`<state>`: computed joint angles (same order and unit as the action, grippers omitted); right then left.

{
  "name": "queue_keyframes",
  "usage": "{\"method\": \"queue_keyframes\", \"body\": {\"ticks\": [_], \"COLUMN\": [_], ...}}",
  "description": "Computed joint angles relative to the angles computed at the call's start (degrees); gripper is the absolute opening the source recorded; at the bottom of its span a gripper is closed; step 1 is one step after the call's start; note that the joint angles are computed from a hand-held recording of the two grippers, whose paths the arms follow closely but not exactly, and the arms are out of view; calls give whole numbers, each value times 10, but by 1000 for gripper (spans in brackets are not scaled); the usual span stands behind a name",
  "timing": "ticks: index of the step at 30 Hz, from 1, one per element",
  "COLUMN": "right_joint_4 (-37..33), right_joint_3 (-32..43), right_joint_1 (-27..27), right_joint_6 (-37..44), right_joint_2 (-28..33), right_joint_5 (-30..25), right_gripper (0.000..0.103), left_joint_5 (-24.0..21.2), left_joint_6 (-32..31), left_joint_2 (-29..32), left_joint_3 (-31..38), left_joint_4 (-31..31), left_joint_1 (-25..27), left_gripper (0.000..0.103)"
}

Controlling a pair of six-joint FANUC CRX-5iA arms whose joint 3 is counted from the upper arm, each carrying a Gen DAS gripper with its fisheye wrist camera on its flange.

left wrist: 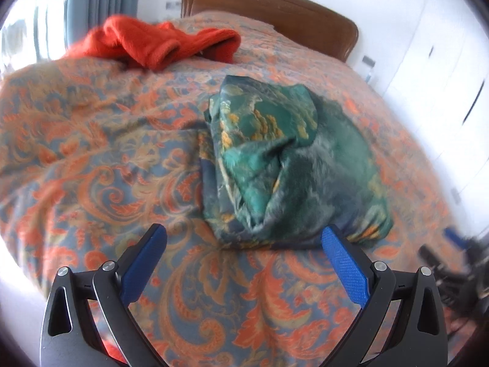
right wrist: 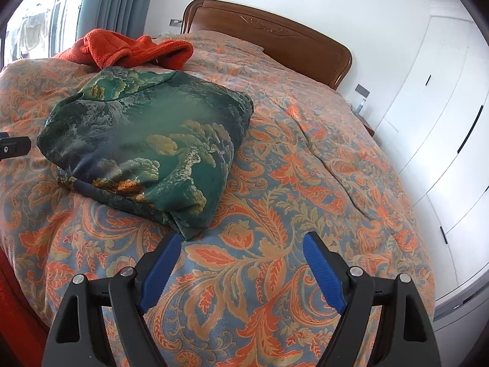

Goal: Fold large clothes

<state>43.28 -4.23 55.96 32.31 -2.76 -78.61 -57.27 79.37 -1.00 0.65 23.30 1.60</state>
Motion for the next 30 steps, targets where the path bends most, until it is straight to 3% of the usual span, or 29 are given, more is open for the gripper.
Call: {"method": "queue_keyframes", "body": {"ticks": [3,7,12,14,17,22,26,27,30], "right_joint_4": [-27,-77,-170,-244,-364,-550,-664,-658,-708], "right_joint_3": [-2,5,12,8,27,114,190,199,231], "right_joint_1": [-18,-54,-125,-170,-230,-302,-339,-336,-355], "right_joint_6": [-8,-20,-15,8,83,268,360,361,376], "right_joint_2": [-12,-24,-41,-54,-46,35,115,130,166], "right_joint_5": [29,72,175,256,322,312,278,275,252], "right_gripper": [84,84,84,84,84,84,86,94,98], "left_joint_5": [-30,-65,-103,-114,-118,-114,-120,-121,-122], "left_joint_6": [-34,-43,-7,-4,-12,-20,-31,-37,-55], "left_joint_2": [46,122,212,237,254,273,291,293,301], "left_joint_3": [12,72,154,170,171,178,189,189,189], "left_joint_4": [101,140,125,119,129,120,125,128,143], "left_joint_1": [32,29,18,18,21,16,15,16,18], "left_gripper": [102,102,103,103,103,103,103,103,103]}}
